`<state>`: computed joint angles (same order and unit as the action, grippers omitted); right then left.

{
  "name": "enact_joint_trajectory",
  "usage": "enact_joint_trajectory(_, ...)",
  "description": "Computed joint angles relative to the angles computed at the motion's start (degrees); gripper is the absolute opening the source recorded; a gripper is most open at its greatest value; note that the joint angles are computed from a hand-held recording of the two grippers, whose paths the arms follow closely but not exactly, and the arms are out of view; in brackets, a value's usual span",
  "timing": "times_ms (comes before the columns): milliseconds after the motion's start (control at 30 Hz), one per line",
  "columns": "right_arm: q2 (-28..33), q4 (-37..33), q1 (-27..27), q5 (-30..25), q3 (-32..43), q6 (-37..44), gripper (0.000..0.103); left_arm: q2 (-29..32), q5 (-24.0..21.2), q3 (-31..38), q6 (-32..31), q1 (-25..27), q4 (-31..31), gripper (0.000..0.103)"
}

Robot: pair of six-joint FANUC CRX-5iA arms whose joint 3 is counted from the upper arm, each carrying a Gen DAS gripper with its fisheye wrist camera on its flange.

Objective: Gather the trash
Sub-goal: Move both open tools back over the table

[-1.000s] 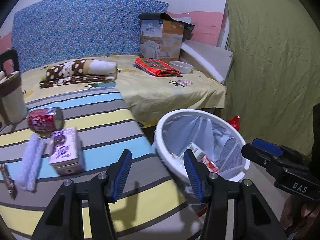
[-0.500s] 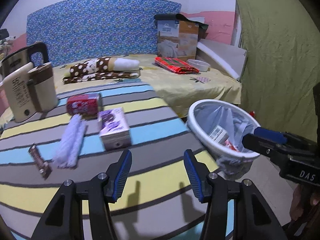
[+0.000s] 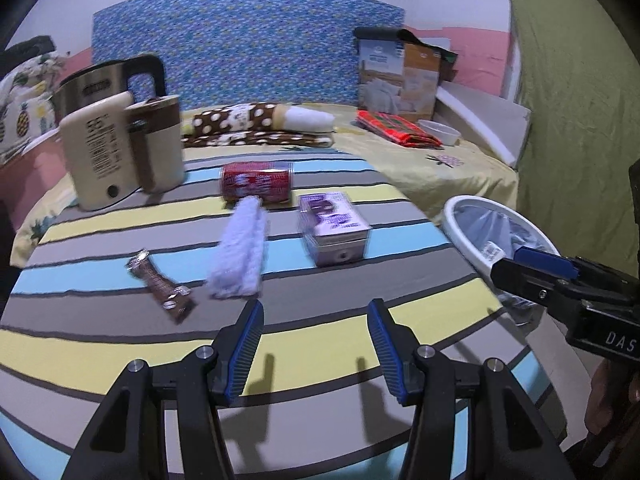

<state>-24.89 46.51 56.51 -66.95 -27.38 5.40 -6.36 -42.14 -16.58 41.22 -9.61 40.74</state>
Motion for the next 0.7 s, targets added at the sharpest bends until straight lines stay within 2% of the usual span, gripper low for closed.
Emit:
enact_joint_trajectory(167, 2.3, -0.6, -0.8, 2.5, 1.0, 0.4, 0.058, 0.3, 0.0, 0.4, 1.5, 2.4, -1.1, 0.054)
enact_joint_trajectory(267, 3.5, -1.1, -1.3, 3.6, 1.5, 0.8, 0.065, 0.7, -0.2, 0.9, 2.6, 3.4, -1.9, 0.054)
enact_joint_trajectory(367, 4.6, -1.7, -1.8, 4.3, 2.3, 1.5, 0.066, 1.5, -0.2, 1.6, 4.1, 4.3, -2.4, 0.054)
enact_joint_trajectory(700, 7.8, -2.3, -3.9, 5.8, 4.3, 2.4, 0.067, 6.0, -0.3, 6.7, 13.7, 6.8, -6.6, 0.054)
